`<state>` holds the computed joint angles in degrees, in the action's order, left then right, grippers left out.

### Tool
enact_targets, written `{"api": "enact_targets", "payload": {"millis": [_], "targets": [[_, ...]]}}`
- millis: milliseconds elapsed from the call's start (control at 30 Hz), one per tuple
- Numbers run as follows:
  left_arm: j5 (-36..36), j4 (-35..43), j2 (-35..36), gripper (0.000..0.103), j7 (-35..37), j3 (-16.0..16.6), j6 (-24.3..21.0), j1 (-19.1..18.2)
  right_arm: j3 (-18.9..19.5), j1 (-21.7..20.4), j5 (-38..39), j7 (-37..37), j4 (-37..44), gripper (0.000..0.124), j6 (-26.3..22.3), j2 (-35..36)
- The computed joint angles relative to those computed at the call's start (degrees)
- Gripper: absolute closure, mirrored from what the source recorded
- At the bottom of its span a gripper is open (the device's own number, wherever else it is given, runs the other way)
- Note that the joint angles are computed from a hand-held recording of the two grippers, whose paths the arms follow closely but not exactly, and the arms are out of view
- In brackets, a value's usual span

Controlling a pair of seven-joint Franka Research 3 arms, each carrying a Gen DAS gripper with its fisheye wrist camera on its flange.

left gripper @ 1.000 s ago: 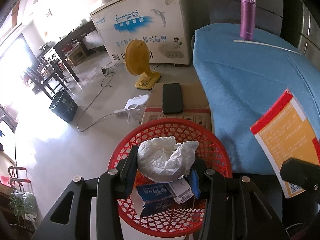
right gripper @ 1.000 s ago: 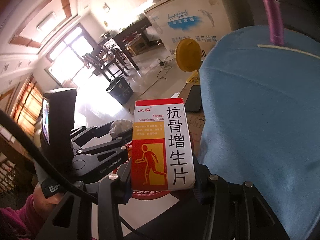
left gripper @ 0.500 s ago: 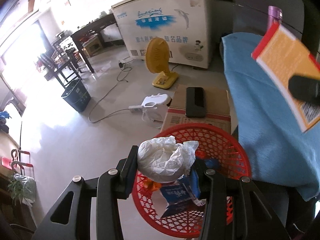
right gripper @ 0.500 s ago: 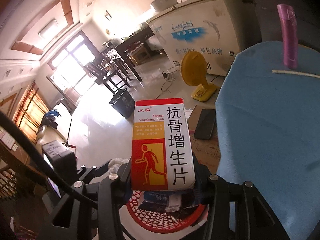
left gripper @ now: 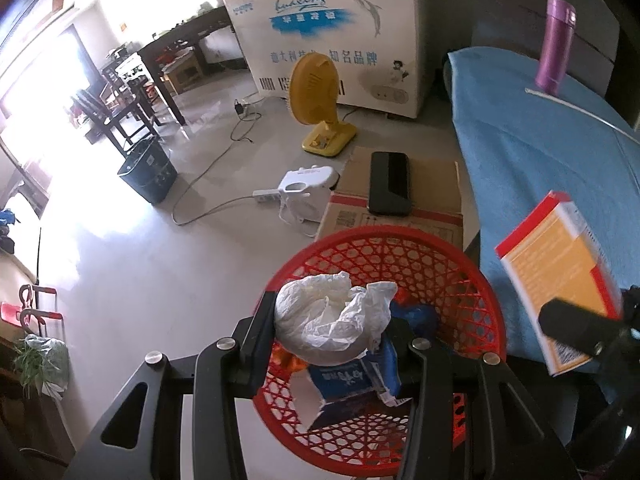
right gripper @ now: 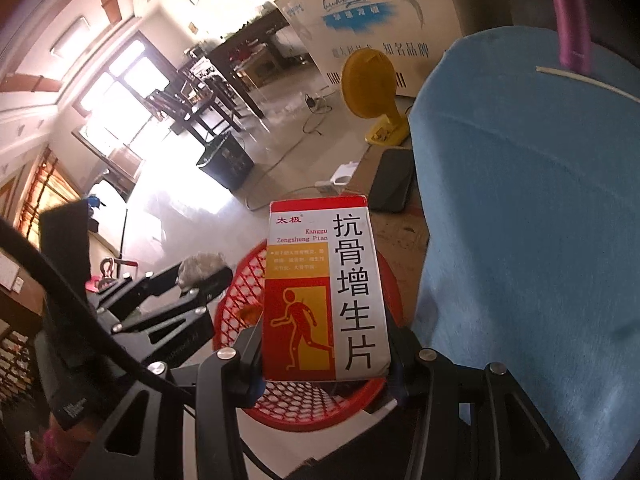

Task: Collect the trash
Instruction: 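Lower both tools with tissue and medicine box down into the red basket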

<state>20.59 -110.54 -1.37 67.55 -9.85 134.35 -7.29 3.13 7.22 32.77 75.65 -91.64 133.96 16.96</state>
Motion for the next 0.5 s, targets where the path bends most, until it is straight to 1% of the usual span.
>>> {"api": "enact_targets", "payload": {"millis": [100, 267, 367, 500], "targets": [[-0.15, -0.31, 0.17, 0.056, 0.35, -0.23, -0.14, -0.25, -0.17, -0.33, 0.21, -0.76, -1.05, 0.074, 0.20, -0.23], [-0.68, -0.75, 0.42, 0.056, 0.91, -0.33, -0.42, -0.48, -0.29, -0.22, -0.43, 0.51, 0.31, 0.074, 0.03, 1.16], [-0.98, -1.13, 0.41, 0.056, 1.55, -0.31, -0.10, -0.55, -0.14, -0.30, -0.09, 0.11, -2.05, 0.074, 0.63, -0.15], [-0.48, -1.75, 0.43, 0.056, 1.71, -0.22, 0.25, -0.50, -0.24, -0.15, -0.76, 0.57, -0.72, 0.074, -0.51, 0.88]]}}
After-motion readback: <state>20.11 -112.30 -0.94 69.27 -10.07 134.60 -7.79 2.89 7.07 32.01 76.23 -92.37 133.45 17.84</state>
